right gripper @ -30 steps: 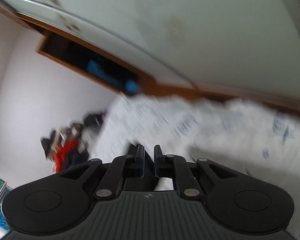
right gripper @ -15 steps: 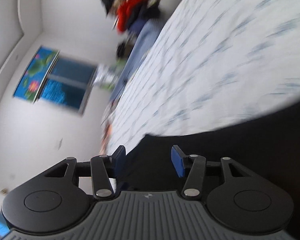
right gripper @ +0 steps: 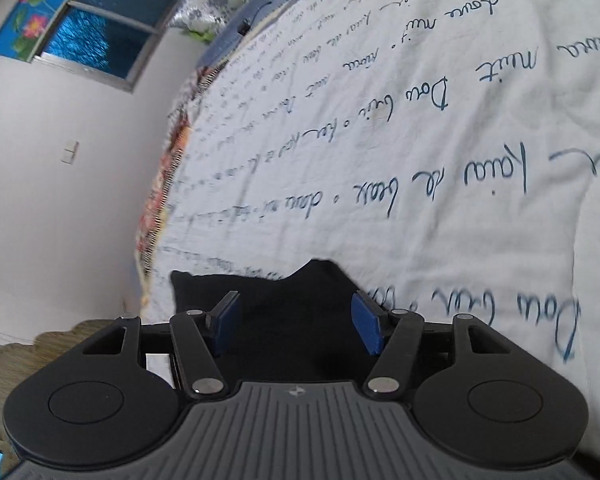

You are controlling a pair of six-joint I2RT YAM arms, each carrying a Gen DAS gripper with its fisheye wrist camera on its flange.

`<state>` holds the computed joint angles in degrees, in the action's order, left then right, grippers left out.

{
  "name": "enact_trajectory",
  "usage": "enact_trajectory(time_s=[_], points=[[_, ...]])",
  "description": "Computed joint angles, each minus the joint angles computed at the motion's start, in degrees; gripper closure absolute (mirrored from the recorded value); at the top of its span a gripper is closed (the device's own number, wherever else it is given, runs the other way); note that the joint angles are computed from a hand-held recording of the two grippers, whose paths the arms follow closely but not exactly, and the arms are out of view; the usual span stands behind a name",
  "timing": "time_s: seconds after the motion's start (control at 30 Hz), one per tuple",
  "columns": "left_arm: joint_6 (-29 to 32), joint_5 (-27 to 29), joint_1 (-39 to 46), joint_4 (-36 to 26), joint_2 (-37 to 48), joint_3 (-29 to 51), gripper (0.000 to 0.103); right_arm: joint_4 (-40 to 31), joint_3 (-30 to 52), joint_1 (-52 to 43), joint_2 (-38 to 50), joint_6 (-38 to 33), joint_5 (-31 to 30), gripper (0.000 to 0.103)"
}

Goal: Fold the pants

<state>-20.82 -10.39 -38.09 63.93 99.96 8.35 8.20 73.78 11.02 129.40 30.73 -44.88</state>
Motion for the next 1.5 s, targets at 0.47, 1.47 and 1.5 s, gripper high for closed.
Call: enact_trajectory(time_s=[0.47,1.47,1.5], points=[[-3.13,3.45,1.62,2.51,1.39,-0.36,0.012,-9.38,10.32,1.45,5.53,-3.21,-4.30,0.044],[-2.35,0.24,-0.52,-8.38,-2.41,3.27,0.010,26.39,-46.21,-6.21,-29.41,4.22,11.55,0.088],[-1.05,-0.72,-1.21,-11.16,-3.63,4.03,0.010,27.16,-49.91,-5.77,-30.88,3.31,12.26,0.088]])
